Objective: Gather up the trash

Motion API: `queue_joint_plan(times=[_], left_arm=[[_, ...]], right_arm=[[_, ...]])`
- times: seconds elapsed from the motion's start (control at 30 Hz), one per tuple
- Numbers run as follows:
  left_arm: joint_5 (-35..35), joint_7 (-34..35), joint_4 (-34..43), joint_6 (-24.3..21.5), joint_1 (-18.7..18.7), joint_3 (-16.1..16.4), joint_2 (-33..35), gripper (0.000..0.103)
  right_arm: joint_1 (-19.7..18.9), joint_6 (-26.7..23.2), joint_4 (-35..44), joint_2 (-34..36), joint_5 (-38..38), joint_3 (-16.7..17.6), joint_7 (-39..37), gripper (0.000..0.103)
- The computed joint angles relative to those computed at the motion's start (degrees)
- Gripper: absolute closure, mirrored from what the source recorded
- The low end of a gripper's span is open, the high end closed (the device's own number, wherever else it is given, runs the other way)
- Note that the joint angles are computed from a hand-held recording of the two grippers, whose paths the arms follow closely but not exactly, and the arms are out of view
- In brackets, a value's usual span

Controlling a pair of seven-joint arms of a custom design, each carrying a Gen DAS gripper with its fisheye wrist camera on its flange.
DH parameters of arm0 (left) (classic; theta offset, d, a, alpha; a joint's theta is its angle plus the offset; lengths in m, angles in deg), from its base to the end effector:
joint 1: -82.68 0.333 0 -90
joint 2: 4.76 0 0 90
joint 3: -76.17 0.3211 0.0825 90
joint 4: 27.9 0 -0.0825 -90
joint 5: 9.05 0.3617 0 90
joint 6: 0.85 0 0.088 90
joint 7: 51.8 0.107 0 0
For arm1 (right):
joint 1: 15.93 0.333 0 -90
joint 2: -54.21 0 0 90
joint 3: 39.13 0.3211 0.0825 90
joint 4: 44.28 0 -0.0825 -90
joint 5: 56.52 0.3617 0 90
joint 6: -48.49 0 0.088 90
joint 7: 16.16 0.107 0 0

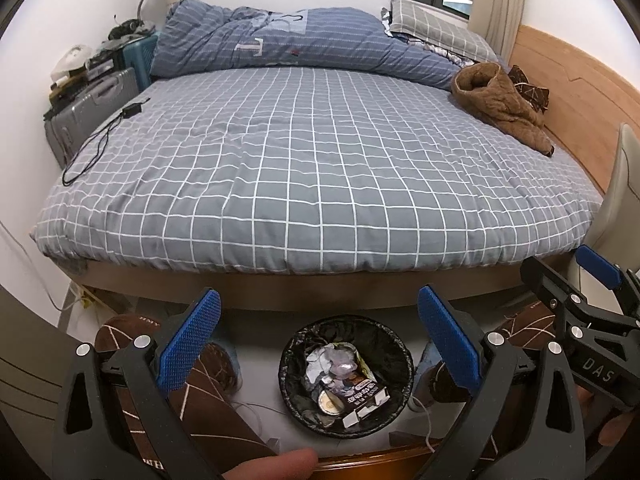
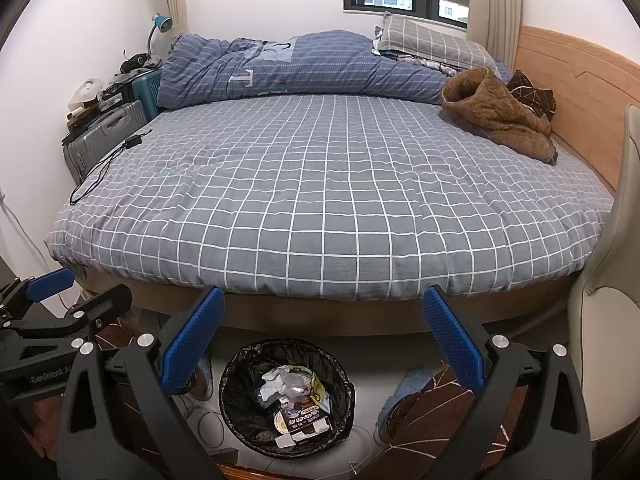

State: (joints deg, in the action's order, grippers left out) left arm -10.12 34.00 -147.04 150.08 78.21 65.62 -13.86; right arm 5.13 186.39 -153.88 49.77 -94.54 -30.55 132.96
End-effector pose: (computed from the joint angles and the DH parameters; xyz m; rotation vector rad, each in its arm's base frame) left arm 0.5162 -0.1445 0.5919 -1.6680 2.0079 -0.7791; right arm 0.4878 0.2763 0.6030 -1.6365 1.8826 -0.7731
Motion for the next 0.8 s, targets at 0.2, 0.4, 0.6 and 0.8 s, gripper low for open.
queue_joint_plan(times=[0.2,0.4,0.6,0.8], left_arm=[[-0.5,0.5,-0.4,0.6,-0.1,0.1,-0.1,0.006],[-2.0,1.6,-0.5,0.6,-0.4,0.4,-0.2,0.006],[-1.3,1.6,-0.3,0.6,0.0,0.2,0.1,0.006],[0.1,0.6,-0.3,0.8,0.3,0.0,0.3,0.006]], right_arm=[[0.0,0.2,-0.1,0.0,0.0,-0.1,0.0,0.008],[0.1,0.2,-0.1,0.1,-0.1,0.0,0.2,0.008],[0.1,0.0,0.0,0.1,-0.1,0.0,0.2,0.008],[0.2,0.0,0.1,0.3,-0.2,0.0,0.4,0.008]])
